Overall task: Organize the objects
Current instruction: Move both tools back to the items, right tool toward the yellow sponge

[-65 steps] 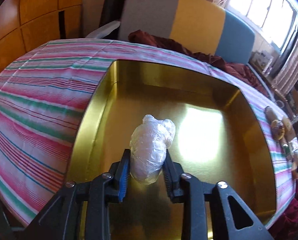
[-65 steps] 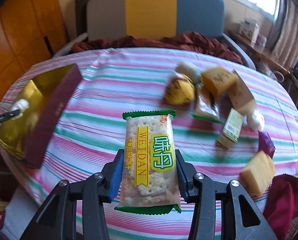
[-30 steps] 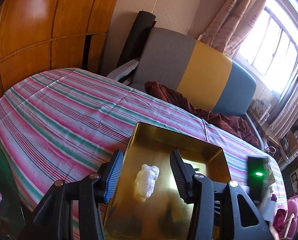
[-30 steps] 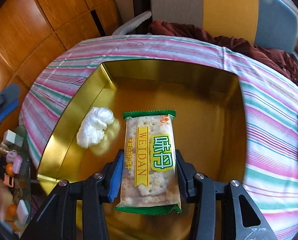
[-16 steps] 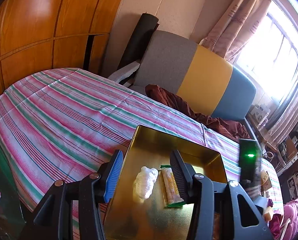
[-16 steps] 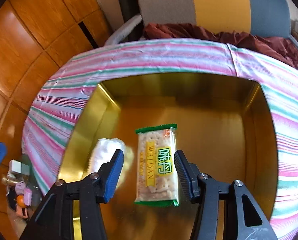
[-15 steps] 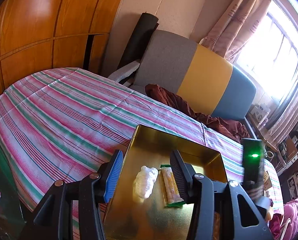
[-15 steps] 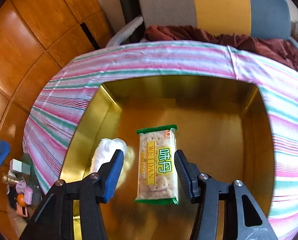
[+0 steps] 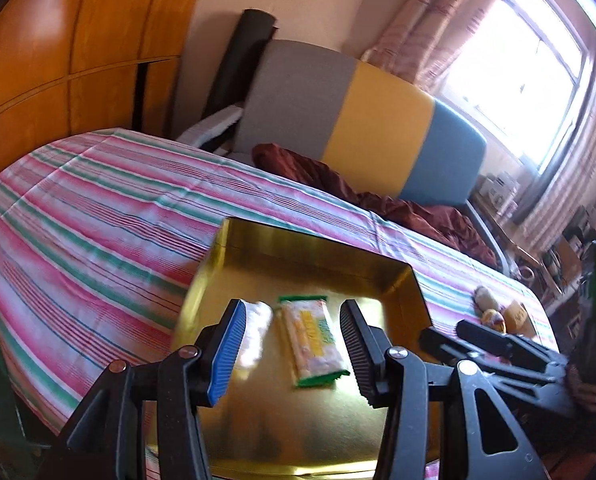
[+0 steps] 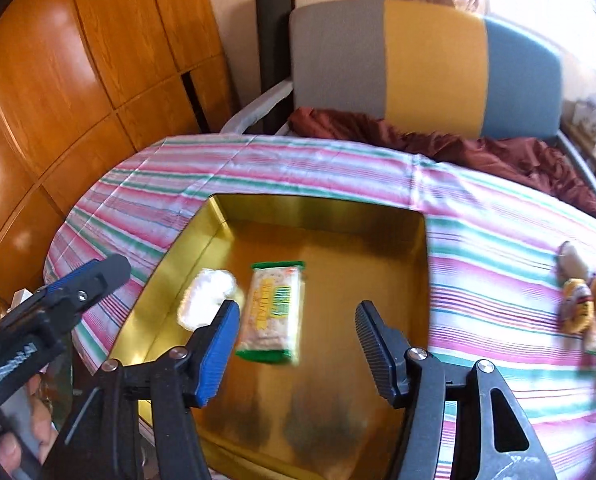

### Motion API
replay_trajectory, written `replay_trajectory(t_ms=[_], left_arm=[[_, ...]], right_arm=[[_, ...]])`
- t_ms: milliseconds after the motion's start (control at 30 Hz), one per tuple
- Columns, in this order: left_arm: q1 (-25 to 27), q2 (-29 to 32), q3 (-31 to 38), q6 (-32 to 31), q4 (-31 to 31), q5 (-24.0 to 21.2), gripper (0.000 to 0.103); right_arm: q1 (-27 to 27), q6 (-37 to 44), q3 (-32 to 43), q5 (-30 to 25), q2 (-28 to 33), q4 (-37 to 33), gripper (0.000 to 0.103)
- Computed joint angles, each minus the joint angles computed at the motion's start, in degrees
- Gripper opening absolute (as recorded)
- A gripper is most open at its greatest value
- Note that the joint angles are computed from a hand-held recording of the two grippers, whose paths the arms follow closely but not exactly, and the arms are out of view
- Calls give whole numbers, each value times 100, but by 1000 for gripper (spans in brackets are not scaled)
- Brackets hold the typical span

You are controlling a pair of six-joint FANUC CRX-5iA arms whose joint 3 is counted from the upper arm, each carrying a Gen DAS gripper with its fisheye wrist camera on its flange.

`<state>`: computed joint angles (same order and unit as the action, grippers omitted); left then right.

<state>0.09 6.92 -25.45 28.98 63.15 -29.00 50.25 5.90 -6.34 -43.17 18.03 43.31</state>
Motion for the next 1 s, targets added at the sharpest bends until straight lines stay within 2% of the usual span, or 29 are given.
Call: replay_trajectory(t_ms=[233, 433, 467, 533, 667, 900, 1000], left_arm=[[-275, -92, -180, -640, 71, -265, 49], [-422, -124, -260, -831, -25, -604, 49], [-438, -132, -277, -874, -18, -648, 50], [-486, -177, -344, -970, -15, -702, 59], [-541, -172, -344, -1038, -208, -879, 62], [-740, -224, -497, -1205, -316, -978, 62], [-803, -203, -515, -1151, -269, -1216, 62]], right_arm=[[46, -759, -963, -331, -741, 239, 64], [83, -1186, -1672, -636, -1266, 121, 65], [99, -1261, -1799, -703, -1347, 115, 65], [114, -1365, -2001, -767, -1494, 15, 69], [132, -1519, -2442, -877, -1842, -304, 71], [160, -2056, -3172, -1597, -2632, -723, 76], [75, -2238, -3387, -2008, -2980, -877, 79]])
